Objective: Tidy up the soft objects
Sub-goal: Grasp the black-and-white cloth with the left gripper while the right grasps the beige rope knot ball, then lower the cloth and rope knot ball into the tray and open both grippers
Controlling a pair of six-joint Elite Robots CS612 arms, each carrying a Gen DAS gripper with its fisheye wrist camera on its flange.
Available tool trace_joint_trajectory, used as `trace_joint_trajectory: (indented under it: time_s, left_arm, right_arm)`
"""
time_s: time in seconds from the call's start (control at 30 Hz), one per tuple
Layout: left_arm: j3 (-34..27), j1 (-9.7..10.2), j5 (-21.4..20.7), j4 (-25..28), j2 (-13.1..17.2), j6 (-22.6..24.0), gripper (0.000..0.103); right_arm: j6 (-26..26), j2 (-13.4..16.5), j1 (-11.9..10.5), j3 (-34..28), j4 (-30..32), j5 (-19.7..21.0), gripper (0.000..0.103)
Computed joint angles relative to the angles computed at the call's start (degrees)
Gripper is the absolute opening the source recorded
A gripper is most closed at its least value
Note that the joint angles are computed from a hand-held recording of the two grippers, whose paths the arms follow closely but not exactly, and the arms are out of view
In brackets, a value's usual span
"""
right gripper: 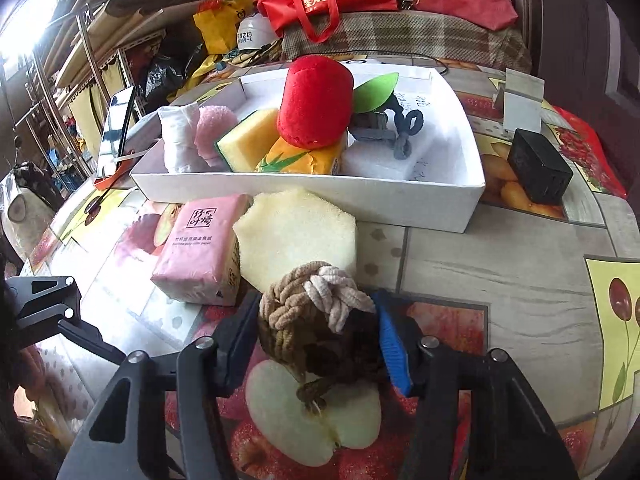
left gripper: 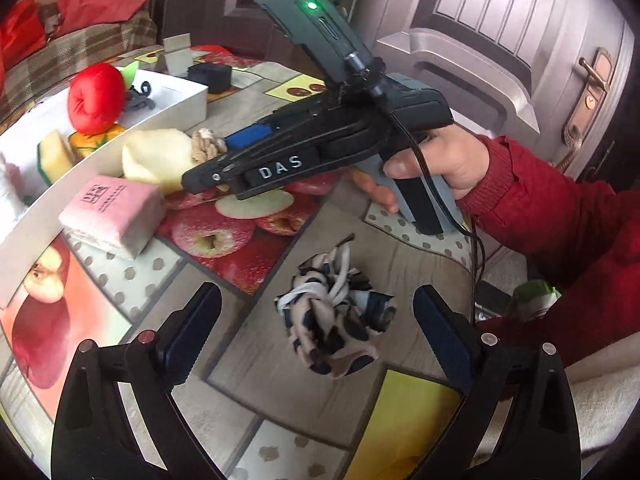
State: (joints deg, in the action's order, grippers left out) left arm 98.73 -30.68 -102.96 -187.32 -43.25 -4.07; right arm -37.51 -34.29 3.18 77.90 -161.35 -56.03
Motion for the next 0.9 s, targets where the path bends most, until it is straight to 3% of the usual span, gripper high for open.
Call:
trace_joint_trajectory:
  time_s: [0.1,0.17,0.27,0.37,0.47,0.6,0.67,0.73,0.8,0.9]
  left_arm:
    - [-0.99,-0.82,1.52,4.03,0.00,2.43,0.085]
    - [-1.20,-1.29,3.89,5.53,-0.11,2.90,0.058]
    - [-0.77,-1.68,6.00,5.31,-0.32,4.06,0.047]
    - [0.51,-1.88,8.26,2.19,-0.58,3.76,0.044]
    - [2.52,-1.91,12.86,-7.48,-0.15,0.82,0.044]
    - [4.89,-1.82,29.18,-21.67,1.10,-6.71,0.044]
    - [5.03,-1.50,37.16,-24.39,1.79,-11.07,0.044]
    - [4.63,-0.72,41.69,-23.77,2.09,-16.03,0.045]
    - [4.13,0.49,41.70,-21.77,2.07,-19.60,0.045]
    - [3.57,1.80,38.27,-20.87,2.18,-20.47,0.044]
  right_arm:
    - [0.10,-0.58,-0.43,1.06,-0.51,-0.24,0.041]
    - [1.45,-0.81,-0.91,1.59,-1.35,0.33,0.039]
    - [4.68,-0.99,-1.81,2.57,-4.75,2.41,0.037]
    - [8.03,-1.04,-2.55,3.80,-10.18,4.36,0.035]
    - [11.65,-1.02,-3.06,5.70,-19.05,5.39,0.035]
    - [17.34,-0.43,-3.24,6.93,-30.00,3.61,0.035]
    - [19.05,0.09,-3.03,6.54,-33.12,1.25,0.035]
    - [20.43,0.62,-2.90,5.39,-32.68,-0.17,0.035]
    - [21.46,1.06,-2.74,4.02,-30.26,-0.83,0.035]
    - [21.75,1.49,-2.71,2.90,-28.14,0.45,0.035]
